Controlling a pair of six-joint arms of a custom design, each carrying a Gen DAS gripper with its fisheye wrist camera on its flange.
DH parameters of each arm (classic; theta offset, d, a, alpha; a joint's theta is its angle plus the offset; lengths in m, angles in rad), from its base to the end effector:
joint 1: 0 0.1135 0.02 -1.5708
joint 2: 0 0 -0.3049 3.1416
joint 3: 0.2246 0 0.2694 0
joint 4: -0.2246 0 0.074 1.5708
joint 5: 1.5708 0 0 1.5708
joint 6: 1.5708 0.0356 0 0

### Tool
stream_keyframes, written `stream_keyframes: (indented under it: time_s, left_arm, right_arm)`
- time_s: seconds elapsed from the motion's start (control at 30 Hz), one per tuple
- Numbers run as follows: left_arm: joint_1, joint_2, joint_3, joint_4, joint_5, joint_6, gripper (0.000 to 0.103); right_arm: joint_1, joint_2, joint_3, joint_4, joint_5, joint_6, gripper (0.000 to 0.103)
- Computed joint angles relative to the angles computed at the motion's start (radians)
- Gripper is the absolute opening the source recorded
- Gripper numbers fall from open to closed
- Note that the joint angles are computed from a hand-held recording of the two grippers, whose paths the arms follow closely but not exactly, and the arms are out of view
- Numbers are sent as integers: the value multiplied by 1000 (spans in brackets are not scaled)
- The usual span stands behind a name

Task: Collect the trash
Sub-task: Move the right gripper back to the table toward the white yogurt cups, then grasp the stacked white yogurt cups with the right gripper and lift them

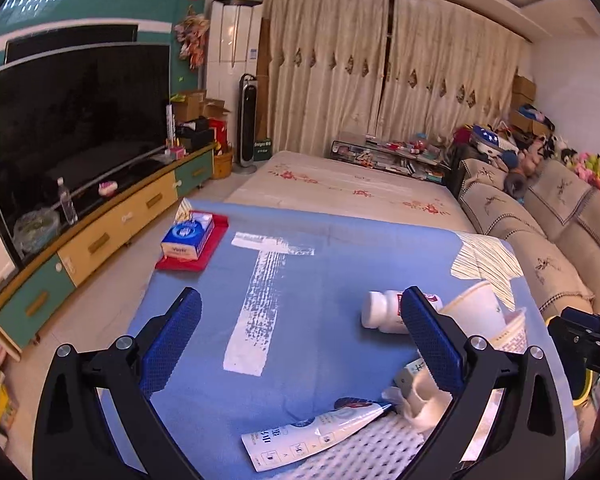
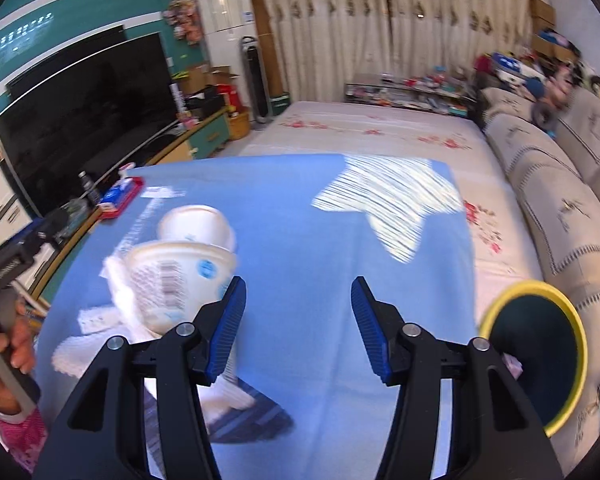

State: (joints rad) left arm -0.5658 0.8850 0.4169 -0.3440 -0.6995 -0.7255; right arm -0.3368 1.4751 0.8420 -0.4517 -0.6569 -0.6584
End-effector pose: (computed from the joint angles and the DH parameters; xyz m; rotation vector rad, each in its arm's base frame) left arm 0.1457 -0.0654 0.2110 -0.4807 2.1075 0.1100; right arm 0.2770 -0.0739 0.2196 -0.5796 2.3174 0.4312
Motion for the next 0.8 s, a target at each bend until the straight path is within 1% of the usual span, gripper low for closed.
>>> stream_keyframes:
  time_s: [0.03, 0.1, 0.17, 0.2, 0.23, 0.27, 0.3, 0.43, 0.53, 0.6, 0.8]
  left_arm:
    - [30, -11, -14, 8, 30, 12, 98]
    - [57, 10, -26, 50, 58, 27, 98]
    - [54, 4, -31, 51, 44, 22, 98]
    - [40, 11, -28, 49, 28, 11, 98]
    - [3, 29, -17, 34, -3, -21, 98]
    - [-7, 28, -16, 27, -15, -29, 98]
    - [-14, 30, -17, 27, -19, -33, 98]
    - [-54, 60, -1, 13, -39, -69, 98]
    - [-56, 73, -2, 22, -37, -67, 98]
    - [-59, 80, -2, 30, -38, -67, 98]
    - [-65, 82, -5, 34, -41, -74, 98]
  right_arm:
    - [29, -4, 5, -13, -1, 3, 52]
    - [63, -10, 12, -44, -11, -4, 52]
    - [76, -22, -2, -74, -27, -24, 52]
    - [78, -24, -5, -88, -32, -35, 56]
    - [85, -28, -15, -85, -34, -38, 60]
    - [99, -35, -28, -78, -26, -41, 66]
    - [109, -37, -34, -76, -22, -42, 68]
    - [135, -41, -47, -88, -20, -53, 68]
    - [160, -32, -51, -96, -14, -58, 68]
    - [178, -28, -60, -79, 2, -51, 70]
    - [201, -7, -72, -39, 15, -31, 71]
